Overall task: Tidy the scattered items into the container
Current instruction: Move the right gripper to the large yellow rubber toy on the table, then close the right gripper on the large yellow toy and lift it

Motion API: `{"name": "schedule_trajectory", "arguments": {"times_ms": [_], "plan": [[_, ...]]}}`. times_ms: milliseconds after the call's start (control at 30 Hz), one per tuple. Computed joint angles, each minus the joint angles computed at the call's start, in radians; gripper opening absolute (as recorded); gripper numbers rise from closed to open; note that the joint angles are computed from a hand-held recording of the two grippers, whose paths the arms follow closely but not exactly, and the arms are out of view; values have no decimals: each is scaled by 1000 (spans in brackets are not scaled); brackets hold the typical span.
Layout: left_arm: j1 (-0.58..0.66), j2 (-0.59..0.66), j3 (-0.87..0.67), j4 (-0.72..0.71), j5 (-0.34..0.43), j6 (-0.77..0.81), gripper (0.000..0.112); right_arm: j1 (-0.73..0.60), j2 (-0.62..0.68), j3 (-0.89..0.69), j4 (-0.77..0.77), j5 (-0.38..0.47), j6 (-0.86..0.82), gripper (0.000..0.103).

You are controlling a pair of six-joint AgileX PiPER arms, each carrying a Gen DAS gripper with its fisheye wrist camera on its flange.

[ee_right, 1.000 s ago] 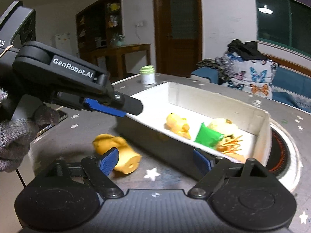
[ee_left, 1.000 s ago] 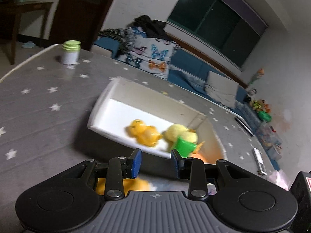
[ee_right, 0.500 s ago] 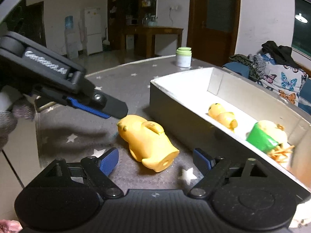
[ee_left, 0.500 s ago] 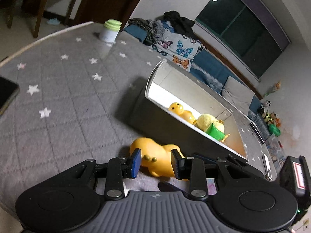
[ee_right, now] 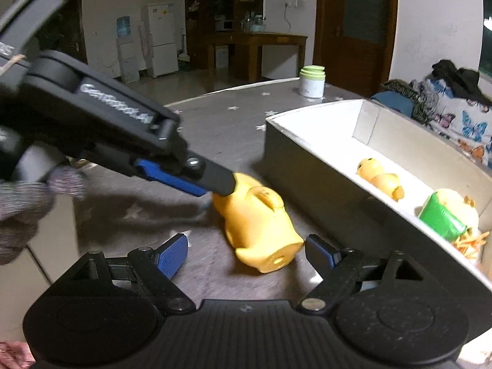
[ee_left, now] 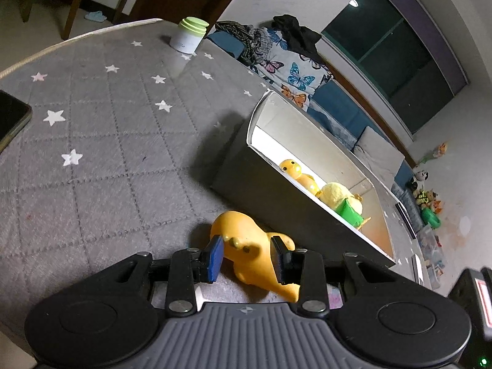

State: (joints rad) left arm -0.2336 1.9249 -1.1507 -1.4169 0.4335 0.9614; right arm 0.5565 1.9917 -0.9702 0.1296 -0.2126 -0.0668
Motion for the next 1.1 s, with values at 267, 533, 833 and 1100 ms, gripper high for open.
{"name": "schedule_trajectory", "arguments": {"times_ms": [267,533,833,1100], "plan": [[6,30,-24,-79,16,4,36,11,-19,10,20,1,1,78],[15,65,-49,-126,34,-38,37,-28,26,-75,-34,57,113,63],[-4,106,-103,-87,-1,-123,40,-24,64,-109,128,63,-25,57],[-26,130,-146,-10,-25,-259,45,-28,77,-110,119,57,14,52]]}}
